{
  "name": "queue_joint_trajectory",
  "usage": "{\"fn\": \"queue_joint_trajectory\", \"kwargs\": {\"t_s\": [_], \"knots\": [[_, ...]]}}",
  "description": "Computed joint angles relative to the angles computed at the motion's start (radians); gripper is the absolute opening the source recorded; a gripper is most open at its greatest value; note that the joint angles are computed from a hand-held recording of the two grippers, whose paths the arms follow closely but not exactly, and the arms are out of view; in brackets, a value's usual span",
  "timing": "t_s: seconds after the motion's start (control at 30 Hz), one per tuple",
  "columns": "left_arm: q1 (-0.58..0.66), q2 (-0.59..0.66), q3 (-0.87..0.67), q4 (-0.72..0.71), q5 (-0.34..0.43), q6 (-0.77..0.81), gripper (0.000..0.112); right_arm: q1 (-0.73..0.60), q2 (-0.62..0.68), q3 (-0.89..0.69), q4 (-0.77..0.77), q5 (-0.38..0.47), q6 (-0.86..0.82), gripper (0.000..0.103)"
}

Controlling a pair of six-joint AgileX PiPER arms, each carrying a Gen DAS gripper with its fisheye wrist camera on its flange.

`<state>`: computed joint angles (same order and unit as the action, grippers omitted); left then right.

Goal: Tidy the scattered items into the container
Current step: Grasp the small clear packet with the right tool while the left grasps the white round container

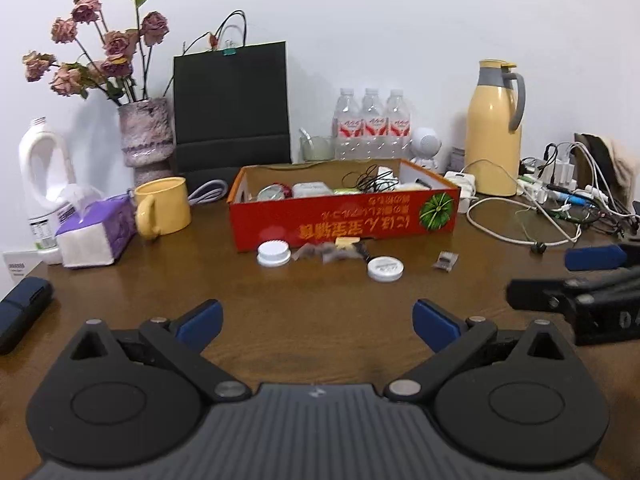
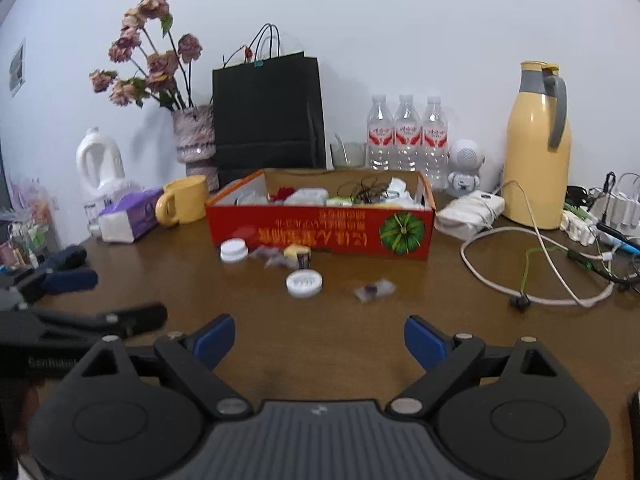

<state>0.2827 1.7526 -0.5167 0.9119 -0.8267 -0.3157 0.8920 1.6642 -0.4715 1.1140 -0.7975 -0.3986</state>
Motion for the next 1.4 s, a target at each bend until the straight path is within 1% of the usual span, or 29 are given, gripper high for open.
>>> {"fn": "queue_joint_trajectory", "kwargs": {"t_s": [0.03, 0.1, 0.13, 0.23, 0.33, 0.43, 0.47, 0.53, 0.6, 0.63, 0.67, 0.7, 0.73, 0.8, 0.87, 0.9, 0.93, 0.97, 1.03, 1.07, 1.13, 1.2, 1.23, 1.3, 1.4], "knots": [[0.016, 0.0, 0.001, 0.031, -0.009, -0.015, 0.103, 0.007, -0.003, 0.01, 0.0, 0.003, 0.007, 0.092], [0.029, 0.004, -0.02, 0.079, 0.002, -0.062, 0.103, 0.005, 0.001, 0.028, -0.042, 0.009, 0.047, 0.092], [0.025, 0.007, -0.031, 0.082, 0.011, -0.077, 0.103, -0.005, 0.012, 0.029, -0.07, 0.009, 0.07, 0.091], [0.002, 0.029, -0.074, 0.069, 0.04, -0.106, 0.103, -0.077, 0.048, -0.003, -0.155, 0.057, 0.108, 0.088], [-0.026, 0.068, -0.135, 0.056, 0.07, -0.12, 0.103, -0.146, 0.096, -0.045, -0.235, 0.081, 0.143, 0.086], [-0.058, 0.117, -0.206, 0.041, 0.106, -0.138, 0.103, -0.242, 0.138, -0.101, -0.314, 0.143, 0.173, 0.085], [-0.071, 0.136, -0.24, 0.056, 0.126, -0.174, 0.103, -0.274, 0.156, -0.13, -0.329, 0.173, 0.165, 0.084], [-0.087, 0.165, -0.298, 0.13, 0.145, -0.268, 0.103, -0.312, 0.18, -0.17, -0.342, 0.205, 0.148, 0.083], [-0.108, 0.206, -0.365, 0.224, 0.137, -0.346, 0.096, -0.369, 0.203, -0.21, -0.419, 0.246, 0.19, 0.082], [-0.122, 0.223, -0.39, 0.244, 0.139, -0.36, 0.086, -0.389, 0.218, -0.232, -0.443, 0.262, 0.208, 0.082], [-0.145, 0.24, -0.418, 0.248, 0.158, -0.367, 0.076, -0.415, 0.233, -0.256, -0.47, 0.284, 0.226, 0.082], [-0.163, 0.253, -0.44, 0.254, 0.179, -0.381, 0.072, -0.436, 0.252, -0.287, -0.481, 0.303, 0.234, 0.081], [-0.176, 0.267, -0.464, 0.273, 0.195, -0.408, 0.068, -0.453, 0.27, -0.313, -0.487, 0.317, 0.238, 0.078], [-0.19, 0.297, -0.51, 0.321, 0.201, -0.473, 0.068, -0.494, 0.306, -0.372, -0.503, 0.364, 0.24, 0.073], [-0.205, 0.318, -0.542, 0.351, 0.209, -0.51, 0.068, -0.521, 0.336, -0.427, -0.504, 0.408, 0.224, 0.066], [-0.213, 0.33, -0.56, 0.363, 0.214, -0.522, 0.068, -0.528, 0.348, -0.449, -0.487, 0.424, 0.196, 0.064], [-0.221, 0.339, -0.576, 0.374, 0.222, -0.534, 0.068, -0.53, 0.359, -0.47, -0.455, 0.434, 0.156, 0.06], [-0.229, 0.35, -0.594, 0.389, 0.227, -0.547, 0.068, -0.532, 0.371, -0.489, -0.43, 0.437, 0.121, 0.056], [-0.254, 0.376, -0.633, 0.413, 0.251, -0.571, 0.069, -0.538, 0.387, -0.514, -0.418, 0.447, 0.095, 0.054], [-0.267, 0.39, -0.655, 0.426, 0.265, -0.589, 0.069, -0.541, 0.396, -0.528, -0.399, 0.455, 0.073, 0.049], [-0.286, 0.42, -0.704, 0.493, 0.275, -0.659, 0.069, -0.536, 0.405, -0.541, -0.338, 0.446, -0.003, 0.044], [-0.303, 0.444, -0.743, 0.545, 0.28, -0.715, 0.069, -0.527, 0.407, -0.543, -0.288, 0.438, -0.072, 0.043], [-0.312, 0.454, -0.761, 0.567, 0.285, -0.74, 0.068, -0.524, 0.403, -0.535, -0.285, 0.43, -0.077, 0.041], [-0.327, 0.474, -0.796, 0.613, 0.296, -0.789, 0.068, -0.515, 0.398, -0.521, -0.22, 0.403, -0.131, 0.041], [-0.342, 0.489, -0.818, 0.612, 0.31, -0.794, 0.063, -0.519, 0.381, -0.491, -0.25, 0.398, -0.09, 0.04]]}}
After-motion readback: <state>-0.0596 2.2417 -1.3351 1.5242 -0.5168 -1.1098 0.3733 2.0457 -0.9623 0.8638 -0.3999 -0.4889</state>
